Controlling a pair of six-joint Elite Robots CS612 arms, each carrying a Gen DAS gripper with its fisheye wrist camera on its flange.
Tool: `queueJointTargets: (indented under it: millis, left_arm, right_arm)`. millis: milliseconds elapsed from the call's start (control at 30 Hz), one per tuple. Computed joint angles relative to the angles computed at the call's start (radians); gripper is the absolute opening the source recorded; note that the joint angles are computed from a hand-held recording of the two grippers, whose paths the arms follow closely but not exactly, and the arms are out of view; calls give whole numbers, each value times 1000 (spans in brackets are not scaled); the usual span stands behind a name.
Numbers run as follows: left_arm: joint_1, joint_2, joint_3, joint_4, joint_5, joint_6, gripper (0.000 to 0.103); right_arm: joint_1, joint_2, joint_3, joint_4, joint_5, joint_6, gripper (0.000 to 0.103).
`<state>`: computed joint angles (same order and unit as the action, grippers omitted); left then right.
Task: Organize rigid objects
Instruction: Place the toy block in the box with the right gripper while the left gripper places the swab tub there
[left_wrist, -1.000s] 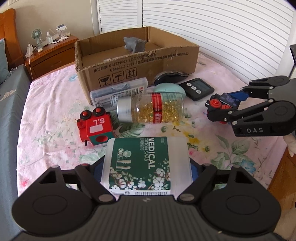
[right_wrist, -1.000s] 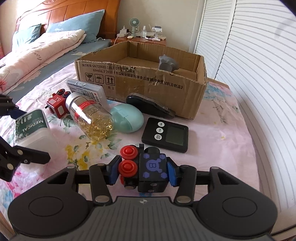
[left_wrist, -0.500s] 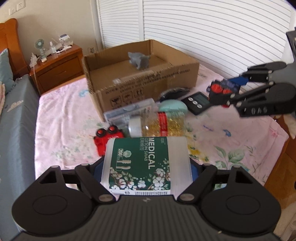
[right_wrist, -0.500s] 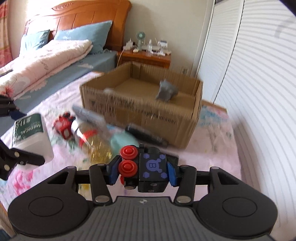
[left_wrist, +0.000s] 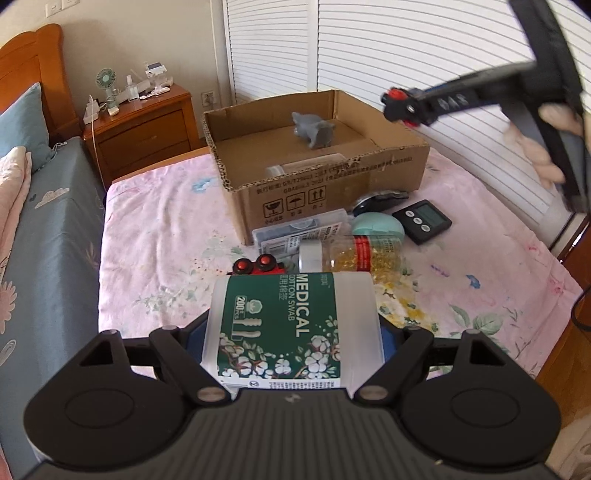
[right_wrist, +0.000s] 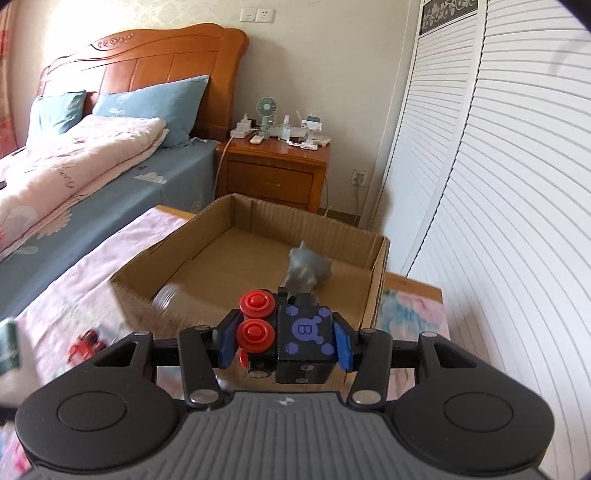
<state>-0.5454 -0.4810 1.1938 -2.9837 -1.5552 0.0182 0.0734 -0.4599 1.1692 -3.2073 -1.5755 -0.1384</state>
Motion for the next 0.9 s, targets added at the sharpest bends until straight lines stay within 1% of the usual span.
queueJointTargets:
  millis: [167,233,300,367,433,500,567,633,767,900]
  left_arm:
    - [1,5,-15,-3,12,10,82]
    - [0,7,-21,-4,17,18,82]
    - [0,9,-26,-4,16,24,82]
    - [-1,12,-32,-2,15,28,82]
    - [-1,14,-40,1,9,33,82]
    - [-2,16,-50,10,8,32,82]
    - [-3,19,-63,16,11,36,82]
    - [-3,24,-77,18,16,38,82]
    - [-1,42,-135,52,15,35,82]
    - [1,69,-212,105,21,23,82]
  right_arm:
    - [0,43,-98,68,-20,12,55]
    - [0,56,-125,94,-34,14,58]
    - [0,59,-130,108,-41,27,78]
    - [-3,53,-112,91,-30,43,82]
    - [-5,39,-86,92,-13,68,84]
    - [-5,26,-58,83,-7,83,94]
    - [-2,11,-26,66,-13,94,101]
    - [2,-1,-1,52,-28,101,103]
    - [14,-25,40,70,-82,136,103]
    - [19,-45,86,64,-109,195,103]
